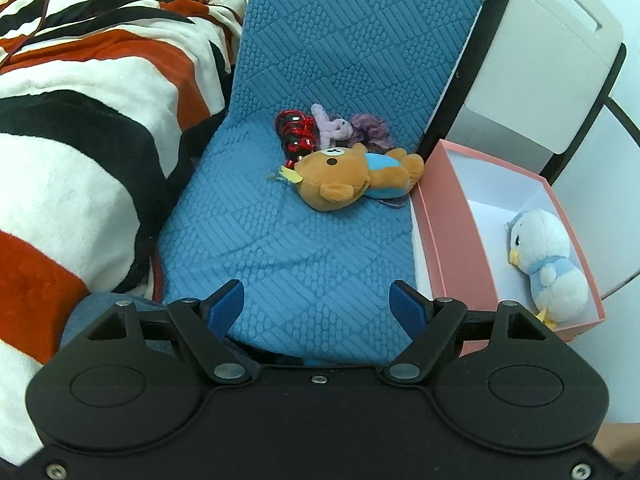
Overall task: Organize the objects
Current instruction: 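Grasp the black-and-white panda plush low by the seat with the right tool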
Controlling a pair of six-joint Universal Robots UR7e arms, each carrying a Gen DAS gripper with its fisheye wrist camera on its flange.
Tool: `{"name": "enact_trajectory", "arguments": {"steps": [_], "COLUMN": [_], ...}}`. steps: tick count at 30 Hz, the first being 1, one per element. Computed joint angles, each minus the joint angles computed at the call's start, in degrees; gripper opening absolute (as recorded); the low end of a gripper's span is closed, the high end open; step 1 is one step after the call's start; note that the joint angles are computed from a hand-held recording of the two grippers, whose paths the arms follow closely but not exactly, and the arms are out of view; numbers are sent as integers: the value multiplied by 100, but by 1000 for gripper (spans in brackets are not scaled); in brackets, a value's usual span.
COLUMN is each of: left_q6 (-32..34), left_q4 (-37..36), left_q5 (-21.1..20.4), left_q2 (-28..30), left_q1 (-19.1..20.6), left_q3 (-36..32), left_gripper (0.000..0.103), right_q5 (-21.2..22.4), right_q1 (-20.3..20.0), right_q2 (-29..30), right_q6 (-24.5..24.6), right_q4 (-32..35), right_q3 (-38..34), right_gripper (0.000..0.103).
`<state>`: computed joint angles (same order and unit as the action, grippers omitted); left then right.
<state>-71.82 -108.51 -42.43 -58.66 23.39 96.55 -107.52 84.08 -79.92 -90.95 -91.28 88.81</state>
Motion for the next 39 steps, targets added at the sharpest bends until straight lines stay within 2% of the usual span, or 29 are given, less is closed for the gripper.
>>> {"name": "enact_trajectory", "arguments": {"steps": [5,9,15,19,23,31,35,37,39], "left_q6": [145,228,217,109,44,-25,-77,-88,-132], "left_q4": [-146,-273,-323,-288,-255,-297,-300,-287,-246], "left_q5": [-86,-121,-177,-212,-226,-240,-215,-201,-185], "left_q2": [94,66,-79,-221,-350,-532,-600,-640,-668], "left_q1": [92,187,340,433,493,572,569,554,538], "left_q3": [-54,15,189,327,445,614,674,707,723], "left_gripper": [78,78,78,78,78,78,78,78,78], "right_q5": [-270,-560,-970,-1210,-1418,-1911,-2024,-2185,-2296], "right_q1": [-64,-105,-221,-352,-414,-381,-411,-374,-385], "right_q2": [-53,94,303,255,335,618,675,770,779], "right_q6": [-836,-833,-1173,-2002,-2549,-2734,-2727,-2589,-2687], "right_q4": [-467,-617,-1094,-1997,-2783,-3040,-3045,-2971,-3132], "right_q3": [569,809,1322,1969,2396,2682,2723,2676,2746], "right_gripper": [45,45,45,45,45,45,45,38,37]}}
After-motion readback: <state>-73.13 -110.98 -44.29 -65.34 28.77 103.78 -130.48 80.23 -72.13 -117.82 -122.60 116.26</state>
